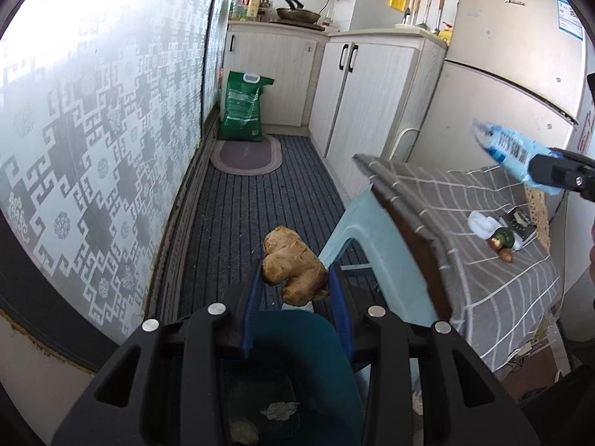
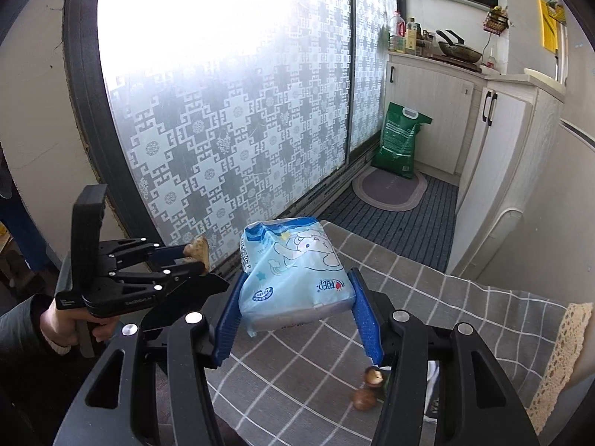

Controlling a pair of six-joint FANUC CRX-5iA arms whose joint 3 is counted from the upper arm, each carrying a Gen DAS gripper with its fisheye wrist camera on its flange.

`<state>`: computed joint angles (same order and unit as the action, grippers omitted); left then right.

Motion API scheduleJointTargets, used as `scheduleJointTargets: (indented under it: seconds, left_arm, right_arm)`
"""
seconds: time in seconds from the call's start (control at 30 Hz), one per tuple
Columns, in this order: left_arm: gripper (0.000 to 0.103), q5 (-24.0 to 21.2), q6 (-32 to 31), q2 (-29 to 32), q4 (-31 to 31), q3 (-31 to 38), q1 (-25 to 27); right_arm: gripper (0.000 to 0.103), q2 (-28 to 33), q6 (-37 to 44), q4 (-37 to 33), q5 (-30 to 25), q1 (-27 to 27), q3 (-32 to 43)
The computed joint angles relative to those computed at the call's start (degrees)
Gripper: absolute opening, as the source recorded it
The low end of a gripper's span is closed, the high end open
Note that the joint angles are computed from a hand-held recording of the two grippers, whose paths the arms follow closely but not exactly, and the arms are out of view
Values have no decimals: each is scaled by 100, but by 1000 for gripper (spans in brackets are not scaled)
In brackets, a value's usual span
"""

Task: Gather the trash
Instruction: 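Carry the ginger and wipes pack to the teal bin and release both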

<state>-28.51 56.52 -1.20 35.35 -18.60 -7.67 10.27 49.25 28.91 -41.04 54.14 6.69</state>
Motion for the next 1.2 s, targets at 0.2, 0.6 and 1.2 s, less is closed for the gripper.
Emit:
scheduleJointTargets:
  seconds: [0.2,0.6,1.2]
  left_arm:
    - [38,-715,478,254,-497,162,328]
    - [38,-1856,1289,830,-1625,603,526]
    - [43,-2525,1268,1113,-1930,650,573]
  right_arm:
    - [55,569,379,-454,-440,208,811]
    - [55,1686,933,-1208,-1670,503,2283]
    - [56,2628,1112,-1480,-2695,548,3452]
